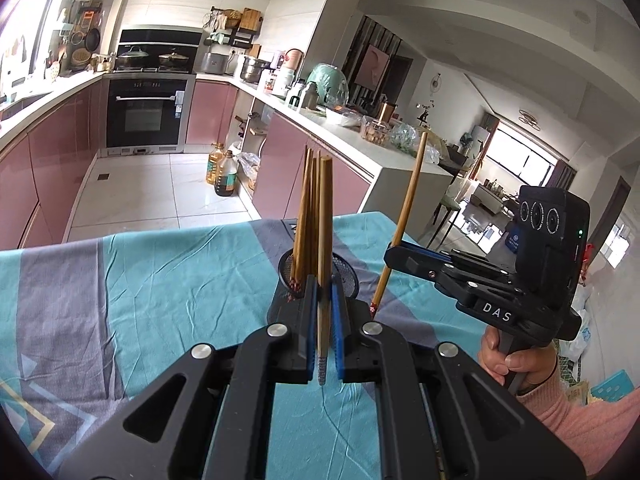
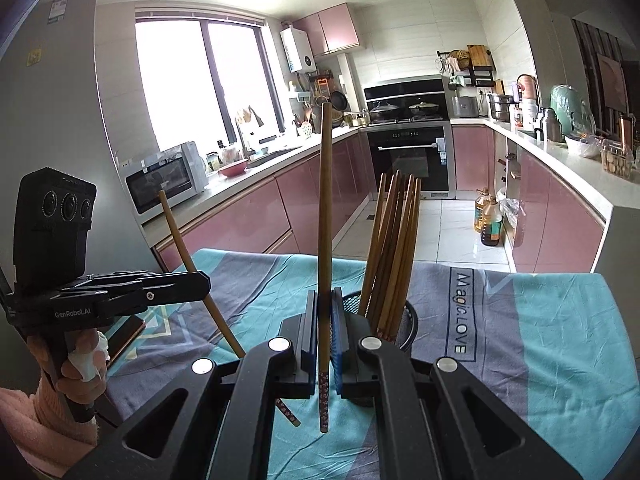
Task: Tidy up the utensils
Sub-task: 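Lift the left tool's chopstick over the mesh cup while the right tool carries its chopstick there, then lower the left tool's chopstick into the mesh cup while the right tool lowers its own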
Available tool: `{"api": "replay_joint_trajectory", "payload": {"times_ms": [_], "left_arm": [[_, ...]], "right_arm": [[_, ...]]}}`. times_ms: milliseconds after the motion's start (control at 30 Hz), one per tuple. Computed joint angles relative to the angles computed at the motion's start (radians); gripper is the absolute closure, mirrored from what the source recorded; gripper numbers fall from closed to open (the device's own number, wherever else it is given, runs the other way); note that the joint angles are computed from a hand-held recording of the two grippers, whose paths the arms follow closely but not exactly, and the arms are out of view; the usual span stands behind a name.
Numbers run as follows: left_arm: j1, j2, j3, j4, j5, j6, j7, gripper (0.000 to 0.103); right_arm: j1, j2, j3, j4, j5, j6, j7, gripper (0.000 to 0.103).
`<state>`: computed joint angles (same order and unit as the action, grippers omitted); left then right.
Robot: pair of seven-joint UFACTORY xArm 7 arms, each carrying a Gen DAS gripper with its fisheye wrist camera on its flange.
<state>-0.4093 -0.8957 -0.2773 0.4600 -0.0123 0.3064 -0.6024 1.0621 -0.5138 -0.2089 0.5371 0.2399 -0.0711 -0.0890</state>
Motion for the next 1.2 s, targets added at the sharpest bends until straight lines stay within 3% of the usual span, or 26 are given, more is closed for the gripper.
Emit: {"api": "replay_joint_trajectory", "payload": {"times_ms": [1200], "left_arm": [[0.059, 0.062, -0.037, 0.146, 0.052, 0.007, 0.045, 0.096]], "right_arm": [[0.027, 0.019, -0.033, 0.07, -0.01, -0.013, -0.031, 0.098]]}}
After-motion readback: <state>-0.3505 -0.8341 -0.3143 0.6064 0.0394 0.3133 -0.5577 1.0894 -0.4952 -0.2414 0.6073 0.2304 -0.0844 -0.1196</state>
